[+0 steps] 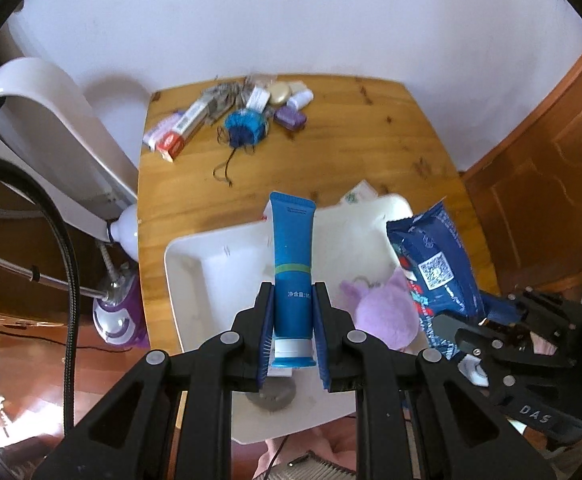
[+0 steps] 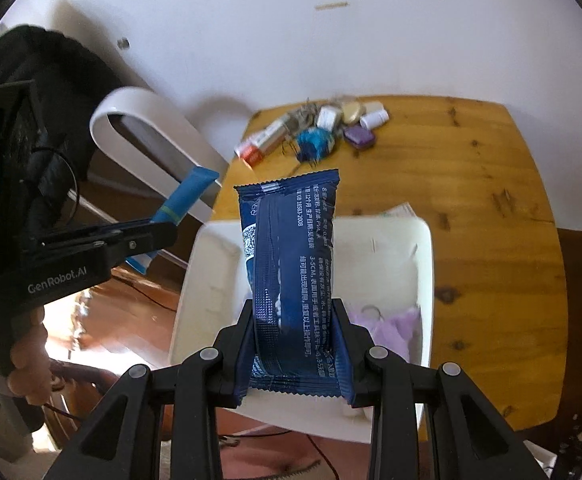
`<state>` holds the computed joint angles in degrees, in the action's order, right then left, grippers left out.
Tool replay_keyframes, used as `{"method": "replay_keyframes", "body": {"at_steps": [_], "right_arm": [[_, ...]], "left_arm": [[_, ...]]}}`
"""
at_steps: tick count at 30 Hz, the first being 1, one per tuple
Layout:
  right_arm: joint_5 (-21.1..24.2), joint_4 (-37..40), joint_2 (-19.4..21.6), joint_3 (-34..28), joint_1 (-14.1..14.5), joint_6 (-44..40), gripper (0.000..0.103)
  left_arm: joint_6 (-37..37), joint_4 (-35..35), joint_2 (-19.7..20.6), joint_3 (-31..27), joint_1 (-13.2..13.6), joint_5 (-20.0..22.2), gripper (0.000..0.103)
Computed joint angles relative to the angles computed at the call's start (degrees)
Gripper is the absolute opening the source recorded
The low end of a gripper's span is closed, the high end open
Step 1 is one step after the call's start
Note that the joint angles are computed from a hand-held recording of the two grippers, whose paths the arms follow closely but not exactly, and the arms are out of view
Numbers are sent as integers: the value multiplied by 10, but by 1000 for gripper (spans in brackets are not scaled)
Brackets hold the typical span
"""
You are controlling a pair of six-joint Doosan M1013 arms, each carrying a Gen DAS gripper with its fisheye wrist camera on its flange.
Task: Organize objects
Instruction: 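Carry the snack packet and blue tube into the white tray and release both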
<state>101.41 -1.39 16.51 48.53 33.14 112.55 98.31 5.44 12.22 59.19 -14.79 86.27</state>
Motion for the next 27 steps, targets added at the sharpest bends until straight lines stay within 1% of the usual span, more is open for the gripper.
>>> {"method": "replay_keyframes", "body": {"at_steps": [13,18,19,20,21,22,23,27], "right_arm": [[34,18,-2,27,12,35,35],[49,6,1,28,18,41,39],[49,5,1,28,18,43,44],[51,1,1,29,20,46,52],[52,-3,2,28,21,48,56],[53,-5,3,26,21,48,61],[53,-9,3,26,23,49,62],[58,-23,7,19,30,46,63]], "left_arm": [[41,33,-18,52,-2,5,20],[49,36,-16,57,-2,21,22],[51,38,-16,57,-3,22,29],[79,45,-13,53,-3,19,35],[79,46,-14,53,-3,16,51],[79,44,-15,54,-2,12,64],[82,42,-16,53,-1,8,66],[89,41,-17,49,1,-3,66]]}}
